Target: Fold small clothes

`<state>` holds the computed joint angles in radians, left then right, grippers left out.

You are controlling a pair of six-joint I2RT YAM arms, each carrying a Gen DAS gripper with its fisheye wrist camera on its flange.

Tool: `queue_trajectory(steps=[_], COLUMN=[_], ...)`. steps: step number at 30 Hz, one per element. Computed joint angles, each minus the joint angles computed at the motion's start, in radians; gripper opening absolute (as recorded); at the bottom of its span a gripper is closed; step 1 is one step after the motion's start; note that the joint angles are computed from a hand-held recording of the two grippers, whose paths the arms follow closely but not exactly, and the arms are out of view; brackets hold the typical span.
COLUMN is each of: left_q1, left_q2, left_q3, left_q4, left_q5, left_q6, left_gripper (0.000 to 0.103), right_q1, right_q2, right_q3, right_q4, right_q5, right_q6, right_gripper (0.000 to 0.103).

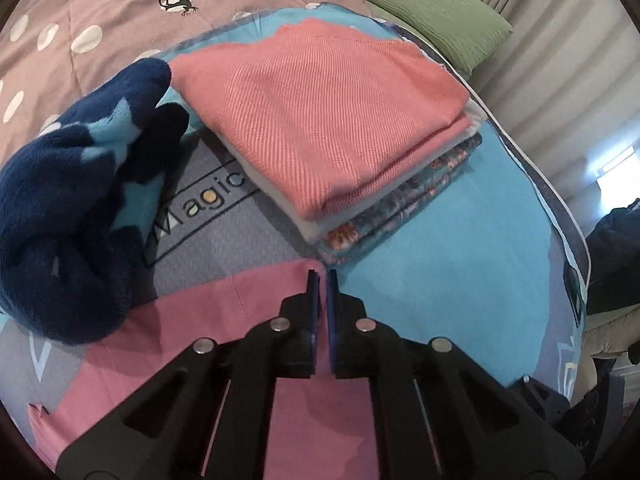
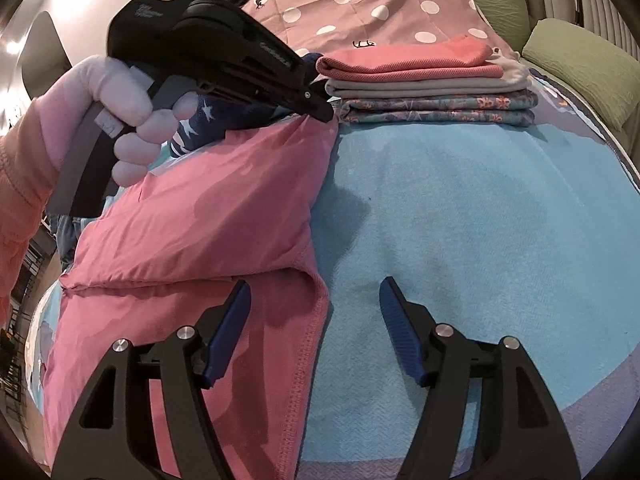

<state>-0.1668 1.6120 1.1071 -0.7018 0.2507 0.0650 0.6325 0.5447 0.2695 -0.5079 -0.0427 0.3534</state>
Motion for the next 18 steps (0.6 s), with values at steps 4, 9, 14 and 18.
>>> queue_trajectory(steps=[4, 9, 14, 18], left_q1=[-0.027, -0.019, 0.081, 0.266], left_q2=[0.040, -0.032, -0.327, -0.648], left_q3=[-0.030, -0.134, -0.262, -0.426], left_q4=[0.126, 0.244, 0.207, 0.080], left_q5=[-0.016, -0.029, -0.051, 0.035], left_q6=[-0.097, -0.137, -0.096, 0.032], left_gripper=[0.001, 0.001, 0.012, 0.014], right_q1=[-0.018, -0.092, -0.088, -0.075], right_q2=[-0.024, -0.047, -0.066, -0.191], right_q3=[-0.010, -0.017, -0.017, -0.012], right_q4=[-0.005, -0.009, -0.021, -0.093], right_q5=[-0.025, -0.100, -0.096, -0.038], right_q6=[0.002, -0.018, -0.013, 0.020], right_gripper=[0.068, 0.068, 0.067, 0.055])
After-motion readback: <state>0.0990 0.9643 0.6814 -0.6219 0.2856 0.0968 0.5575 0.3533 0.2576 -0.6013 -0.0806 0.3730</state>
